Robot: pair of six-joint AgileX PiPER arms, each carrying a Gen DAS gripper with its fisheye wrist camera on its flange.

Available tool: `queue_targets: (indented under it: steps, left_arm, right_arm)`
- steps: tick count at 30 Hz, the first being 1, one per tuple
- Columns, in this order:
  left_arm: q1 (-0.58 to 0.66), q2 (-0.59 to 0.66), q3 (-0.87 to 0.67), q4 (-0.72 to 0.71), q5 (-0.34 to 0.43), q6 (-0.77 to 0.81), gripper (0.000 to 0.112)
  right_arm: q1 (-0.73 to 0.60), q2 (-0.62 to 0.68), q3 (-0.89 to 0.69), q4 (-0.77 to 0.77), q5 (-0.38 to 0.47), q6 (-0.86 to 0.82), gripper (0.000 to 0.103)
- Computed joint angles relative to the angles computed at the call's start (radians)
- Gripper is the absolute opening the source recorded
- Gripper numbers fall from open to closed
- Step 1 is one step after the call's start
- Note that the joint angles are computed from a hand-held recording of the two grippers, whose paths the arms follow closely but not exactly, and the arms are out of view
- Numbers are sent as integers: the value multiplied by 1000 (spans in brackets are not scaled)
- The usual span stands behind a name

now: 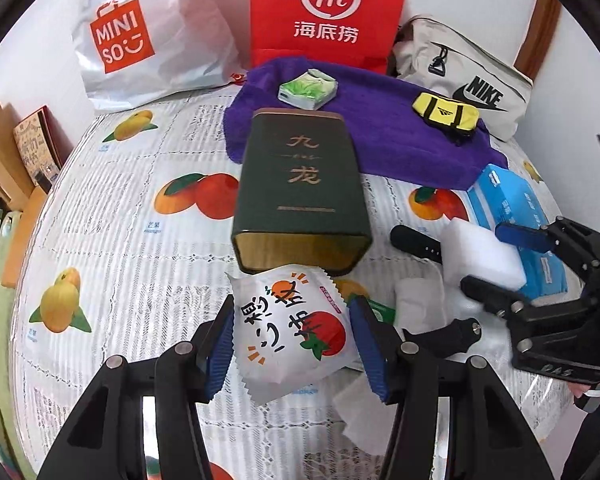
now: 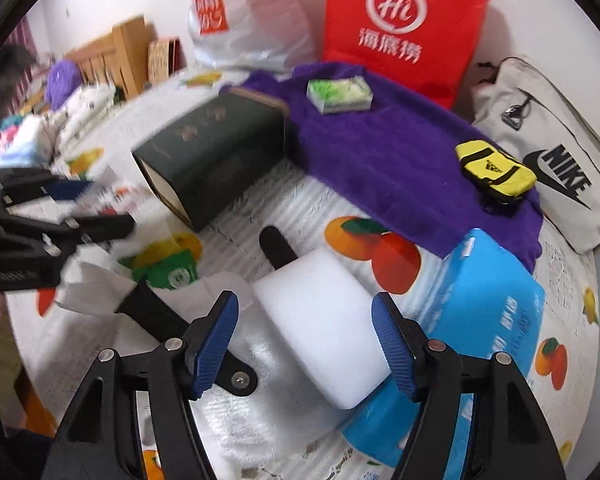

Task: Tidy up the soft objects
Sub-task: 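Grasp white-and-red snack packet with left tool while right tool grasps white sponge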

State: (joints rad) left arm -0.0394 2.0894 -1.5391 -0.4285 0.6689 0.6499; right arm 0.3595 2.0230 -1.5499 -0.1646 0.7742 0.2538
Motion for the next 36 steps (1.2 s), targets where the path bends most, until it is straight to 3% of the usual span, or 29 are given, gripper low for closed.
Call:
queue_targets:
  steps: [4,6,10,25,36]
  left_arm:
    - [15,36,-50,-21,42,-4,53]
    - [19,47,-63,-34,52,4,53]
    - [18,55,-75,-31,57,0,53]
    - [29,-23,-43,-49,45,16,53]
    - [49,-85,-16,-105,66,65,53]
  right_arm:
    - [-6,63,-69,-6,65,4,76]
    - [-13,59,-64,-13,55,10,56]
    - [-47,12,-28,63,19,-22,46]
    - [-107,-173,113,221,-96,-65,43]
    - [-128,-242,170,285,-148,-87,41]
